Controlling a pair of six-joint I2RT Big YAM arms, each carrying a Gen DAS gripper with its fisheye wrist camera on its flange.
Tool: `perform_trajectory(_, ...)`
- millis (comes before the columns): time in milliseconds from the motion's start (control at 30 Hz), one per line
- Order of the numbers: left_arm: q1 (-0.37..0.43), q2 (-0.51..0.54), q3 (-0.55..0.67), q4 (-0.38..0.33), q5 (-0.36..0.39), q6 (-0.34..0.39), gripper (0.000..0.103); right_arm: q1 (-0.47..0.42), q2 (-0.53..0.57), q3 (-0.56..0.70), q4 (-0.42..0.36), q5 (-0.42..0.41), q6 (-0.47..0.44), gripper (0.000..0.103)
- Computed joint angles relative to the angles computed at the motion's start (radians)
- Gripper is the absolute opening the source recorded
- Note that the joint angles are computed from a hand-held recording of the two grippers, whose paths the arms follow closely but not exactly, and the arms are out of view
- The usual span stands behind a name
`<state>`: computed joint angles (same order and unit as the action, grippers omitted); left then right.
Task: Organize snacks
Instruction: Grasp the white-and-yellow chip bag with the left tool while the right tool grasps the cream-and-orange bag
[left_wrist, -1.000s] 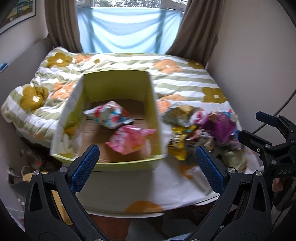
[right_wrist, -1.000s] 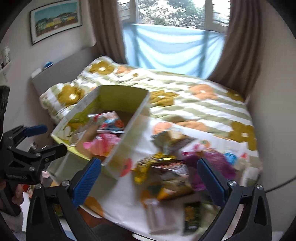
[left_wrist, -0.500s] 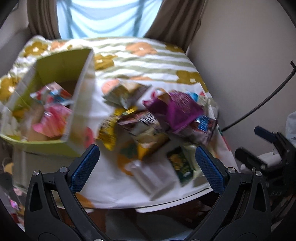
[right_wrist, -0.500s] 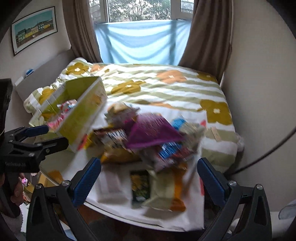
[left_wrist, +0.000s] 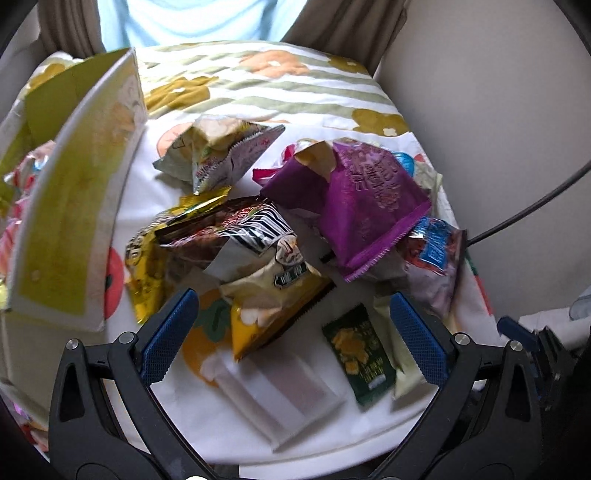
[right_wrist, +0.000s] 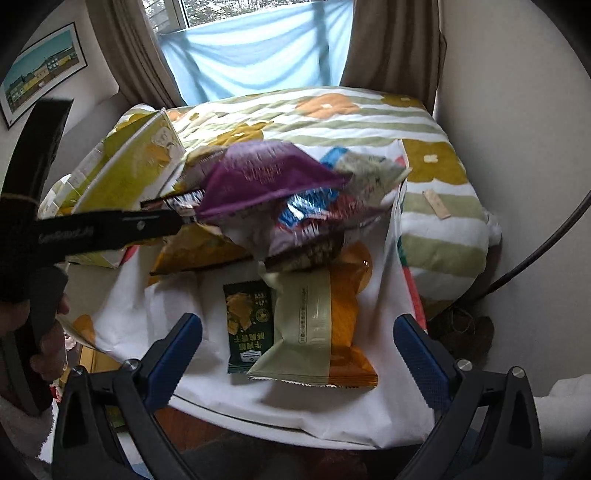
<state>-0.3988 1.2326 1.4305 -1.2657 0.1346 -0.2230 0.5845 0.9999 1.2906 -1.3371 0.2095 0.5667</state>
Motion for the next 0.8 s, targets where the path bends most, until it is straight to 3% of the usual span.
perform_trajectory(500, 0.059, 0.099, -0.017, 0.036, 0.076, 0.018, 0.088, -0.016, 0.075, -0.036, 0.033, 0.014, -0.041, 0.103)
perform_trajectory(600, 0.062, 0.104, -0.016, 0.036, 0.066, 0.034, 0.076, -0.018, 0.086, -0.038, 0.041, 0.012, -0.044, 0.103)
perform_trajectory(800, 0.068, 0.105, -0.013, 0.022, 0.073, 0.066, 0.064, -0.021, 0.100, -0.045, 0.048, 0.010, -0.052, 0.103)
